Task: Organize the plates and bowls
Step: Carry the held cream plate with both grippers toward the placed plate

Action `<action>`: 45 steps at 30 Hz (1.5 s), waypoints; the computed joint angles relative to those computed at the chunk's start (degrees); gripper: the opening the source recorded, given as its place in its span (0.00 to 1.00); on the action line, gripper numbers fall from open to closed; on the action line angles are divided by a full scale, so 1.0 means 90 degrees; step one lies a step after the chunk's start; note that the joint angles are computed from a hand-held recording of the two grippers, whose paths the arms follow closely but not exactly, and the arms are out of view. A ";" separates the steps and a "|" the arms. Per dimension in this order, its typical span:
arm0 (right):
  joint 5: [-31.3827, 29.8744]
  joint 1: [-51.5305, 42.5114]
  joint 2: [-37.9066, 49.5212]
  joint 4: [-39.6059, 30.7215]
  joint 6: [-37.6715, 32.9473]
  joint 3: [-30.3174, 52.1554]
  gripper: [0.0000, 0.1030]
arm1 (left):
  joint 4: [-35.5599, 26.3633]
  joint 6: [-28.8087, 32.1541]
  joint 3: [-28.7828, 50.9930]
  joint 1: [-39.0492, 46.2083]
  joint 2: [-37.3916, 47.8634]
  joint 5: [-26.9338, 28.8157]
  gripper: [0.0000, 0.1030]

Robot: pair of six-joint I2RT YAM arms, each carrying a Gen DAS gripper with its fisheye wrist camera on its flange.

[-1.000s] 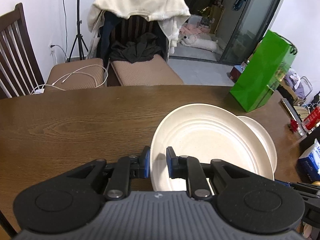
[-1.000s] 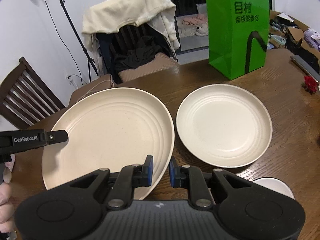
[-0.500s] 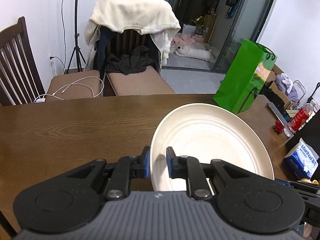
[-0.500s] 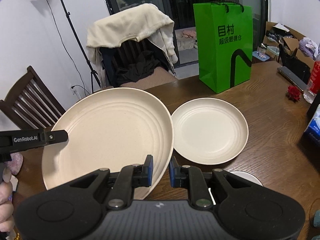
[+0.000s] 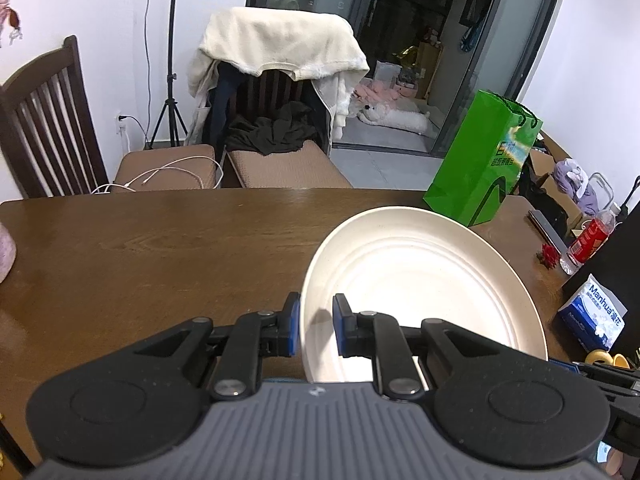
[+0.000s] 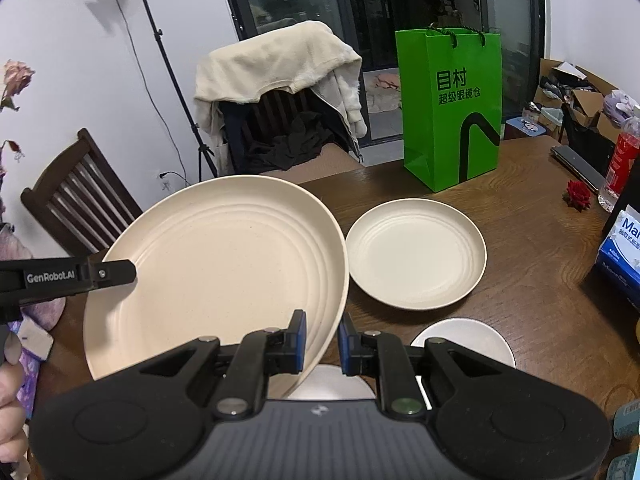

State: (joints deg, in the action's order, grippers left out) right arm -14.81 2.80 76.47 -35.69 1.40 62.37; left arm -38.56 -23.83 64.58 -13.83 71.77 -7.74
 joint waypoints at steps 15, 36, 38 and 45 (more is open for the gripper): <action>-0.0454 -0.0253 -0.1319 -0.0661 -0.0448 -0.0525 0.16 | -0.0879 -0.0814 -0.0382 -0.0964 -0.1286 -0.0998 0.17; -0.1179 -0.0885 -0.2695 -0.1988 -0.1289 -0.0722 0.16 | -0.2720 -0.2913 -0.0356 -0.3172 -0.2332 -0.2768 0.17; -0.1220 -0.0923 -0.2807 -0.2106 -0.1358 -0.0732 0.16 | -0.2974 -0.3231 -0.0322 -0.3477 -0.2381 -0.2960 0.17; -0.1522 -0.1320 -0.3275 -0.2694 -0.1773 -0.0793 0.16 | -0.3988 -0.4582 -0.0121 -0.4707 -0.2411 -0.3646 0.17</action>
